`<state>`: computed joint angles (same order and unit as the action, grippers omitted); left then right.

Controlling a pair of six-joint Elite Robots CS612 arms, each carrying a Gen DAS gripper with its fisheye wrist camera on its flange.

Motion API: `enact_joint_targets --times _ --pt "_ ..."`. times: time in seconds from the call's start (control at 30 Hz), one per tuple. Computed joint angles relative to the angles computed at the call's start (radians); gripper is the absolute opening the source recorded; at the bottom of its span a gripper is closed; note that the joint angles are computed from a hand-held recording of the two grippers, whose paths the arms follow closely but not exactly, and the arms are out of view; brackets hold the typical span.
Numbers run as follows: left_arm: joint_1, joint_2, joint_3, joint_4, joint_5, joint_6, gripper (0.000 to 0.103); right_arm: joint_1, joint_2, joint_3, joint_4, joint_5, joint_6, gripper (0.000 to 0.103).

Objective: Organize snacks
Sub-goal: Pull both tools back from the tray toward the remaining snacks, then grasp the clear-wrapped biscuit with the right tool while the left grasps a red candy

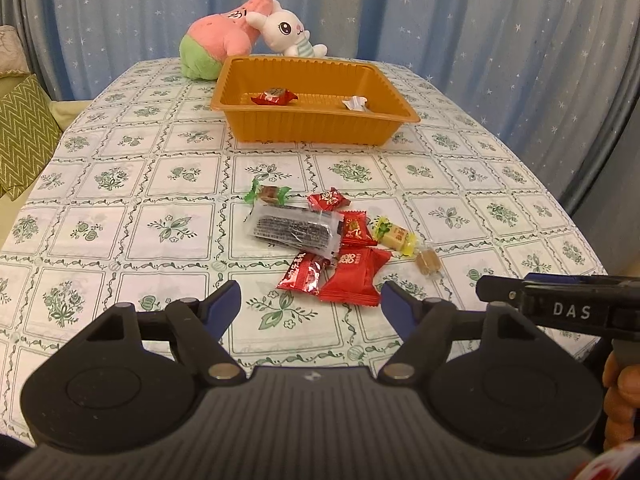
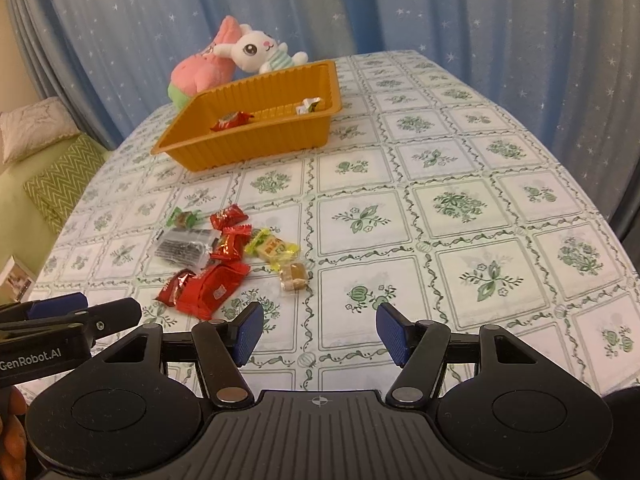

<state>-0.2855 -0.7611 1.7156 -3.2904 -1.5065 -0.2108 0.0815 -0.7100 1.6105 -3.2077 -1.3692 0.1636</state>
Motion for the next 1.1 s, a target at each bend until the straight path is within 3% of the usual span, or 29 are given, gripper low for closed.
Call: enact_joint_targets --times 0.1,0.47,0.67,0.73,0.83,1.1 --pt "0.004 0.01 -0.015 0.011 -0.004 0.005 0.07 0.004 0.019 -0.023 0.005 0.003 -0.023 0.063" --pt "0.021 0.042 -0.061 0.039 -0.021 0.009 0.063 0.02 0.092 -0.131 0.053 0.006 -0.102 0.041" --pt "0.026 0.052 -0.073 0.048 -0.03 0.007 0.061 0.028 0.119 -0.173 0.076 -0.006 -0.135 0.035" --pt "0.027 0.054 -0.076 0.049 -0.034 0.01 0.06 0.032 0.124 -0.18 0.073 -0.016 -0.148 0.034" --pt "0.026 0.057 -0.079 0.048 -0.036 0.022 0.059 0.034 0.126 -0.185 0.077 -0.024 -0.158 0.021" --pt "0.019 0.07 -0.094 0.029 -0.091 0.099 0.051 0.019 0.097 -0.129 0.023 -0.041 -0.121 0.021"
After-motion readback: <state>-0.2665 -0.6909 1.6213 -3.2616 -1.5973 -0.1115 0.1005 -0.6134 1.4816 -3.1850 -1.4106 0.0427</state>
